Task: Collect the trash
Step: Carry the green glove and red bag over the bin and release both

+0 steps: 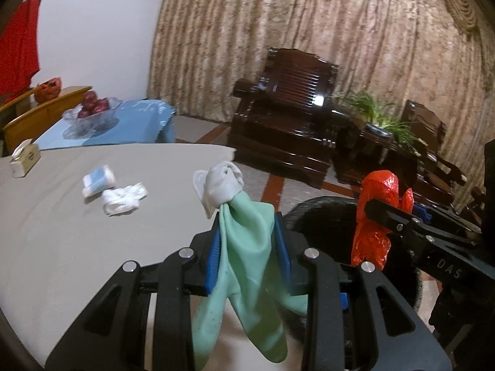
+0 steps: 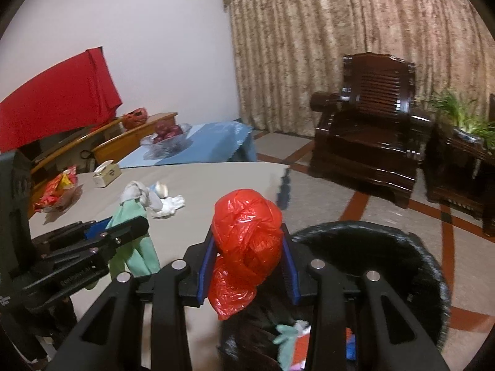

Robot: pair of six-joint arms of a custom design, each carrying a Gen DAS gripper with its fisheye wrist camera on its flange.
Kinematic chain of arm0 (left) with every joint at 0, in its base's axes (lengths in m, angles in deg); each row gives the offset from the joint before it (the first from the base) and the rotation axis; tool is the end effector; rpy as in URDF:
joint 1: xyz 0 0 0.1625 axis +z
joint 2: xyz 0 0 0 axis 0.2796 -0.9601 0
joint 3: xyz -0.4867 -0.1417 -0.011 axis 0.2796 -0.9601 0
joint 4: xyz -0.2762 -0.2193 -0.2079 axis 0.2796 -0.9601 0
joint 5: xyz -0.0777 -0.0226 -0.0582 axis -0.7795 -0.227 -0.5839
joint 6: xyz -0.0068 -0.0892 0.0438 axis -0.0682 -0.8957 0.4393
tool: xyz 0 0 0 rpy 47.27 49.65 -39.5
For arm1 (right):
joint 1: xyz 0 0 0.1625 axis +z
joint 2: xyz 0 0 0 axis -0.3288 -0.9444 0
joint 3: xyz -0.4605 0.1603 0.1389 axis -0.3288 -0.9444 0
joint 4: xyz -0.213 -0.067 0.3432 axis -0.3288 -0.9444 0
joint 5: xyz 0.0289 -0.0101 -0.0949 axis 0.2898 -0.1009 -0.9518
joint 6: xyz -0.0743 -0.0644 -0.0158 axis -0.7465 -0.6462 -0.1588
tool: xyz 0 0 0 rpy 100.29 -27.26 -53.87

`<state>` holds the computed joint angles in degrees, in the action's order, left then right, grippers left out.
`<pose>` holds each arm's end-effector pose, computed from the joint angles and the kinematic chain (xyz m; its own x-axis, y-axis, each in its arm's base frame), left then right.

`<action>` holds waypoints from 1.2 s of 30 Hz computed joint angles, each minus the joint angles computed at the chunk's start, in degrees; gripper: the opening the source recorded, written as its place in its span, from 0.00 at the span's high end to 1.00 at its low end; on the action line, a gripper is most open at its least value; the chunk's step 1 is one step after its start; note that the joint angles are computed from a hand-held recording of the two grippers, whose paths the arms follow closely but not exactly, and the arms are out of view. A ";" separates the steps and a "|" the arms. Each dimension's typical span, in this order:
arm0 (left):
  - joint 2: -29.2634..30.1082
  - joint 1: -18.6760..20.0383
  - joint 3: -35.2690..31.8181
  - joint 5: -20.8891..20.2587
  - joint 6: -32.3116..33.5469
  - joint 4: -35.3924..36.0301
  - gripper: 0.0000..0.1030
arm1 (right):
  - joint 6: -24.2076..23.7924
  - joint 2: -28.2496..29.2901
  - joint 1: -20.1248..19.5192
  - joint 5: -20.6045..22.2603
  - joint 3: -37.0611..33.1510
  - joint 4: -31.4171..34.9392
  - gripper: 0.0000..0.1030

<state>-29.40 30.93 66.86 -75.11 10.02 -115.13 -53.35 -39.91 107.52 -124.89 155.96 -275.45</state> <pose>-0.3233 -0.6530 0.0549 -0.8168 0.1095 -0.5664 0.5265 0.5428 -0.6543 0.1076 -0.6579 0.2865 -0.7621 -0.3487 0.5455 -0.6415 0.5210 -0.5631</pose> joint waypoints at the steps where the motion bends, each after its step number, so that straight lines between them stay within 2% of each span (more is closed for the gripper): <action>1: 0.37 -0.23 -0.39 -0.41 0.20 0.18 0.70 | 0.04 -0.31 -0.25 -0.22 0.25 -0.43 0.63; 11: 4.04 -1.49 -4.80 -5.63 1.90 3.31 0.70 | 0.19 -3.74 -3.67 -2.12 2.14 -3.94 0.63; 21: 8.52 -0.97 -11.58 -10.83 3.23 9.02 0.70 | 0.42 -4.65 -6.75 -4.45 2.19 -5.11 0.63; 30: 12.21 0.48 -16.98 -12.46 3.85 14.17 0.70 | 1.06 -4.32 -8.76 -5.58 1.55 -3.93 0.63; 34: 13.06 0.90 -18.17 -12.78 4.21 14.92 0.68 | 0.92 -3.85 -9.48 -5.99 1.35 -4.30 0.58; 36: 13.32 1.00 -18.66 -13.02 3.71 15.48 0.62 | 0.87 -3.66 -9.68 -6.28 1.32 -4.82 0.48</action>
<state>-16.07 31.93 48.21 -88.13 13.73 -99.65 -52.48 -43.57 97.84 -131.17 157.28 -280.27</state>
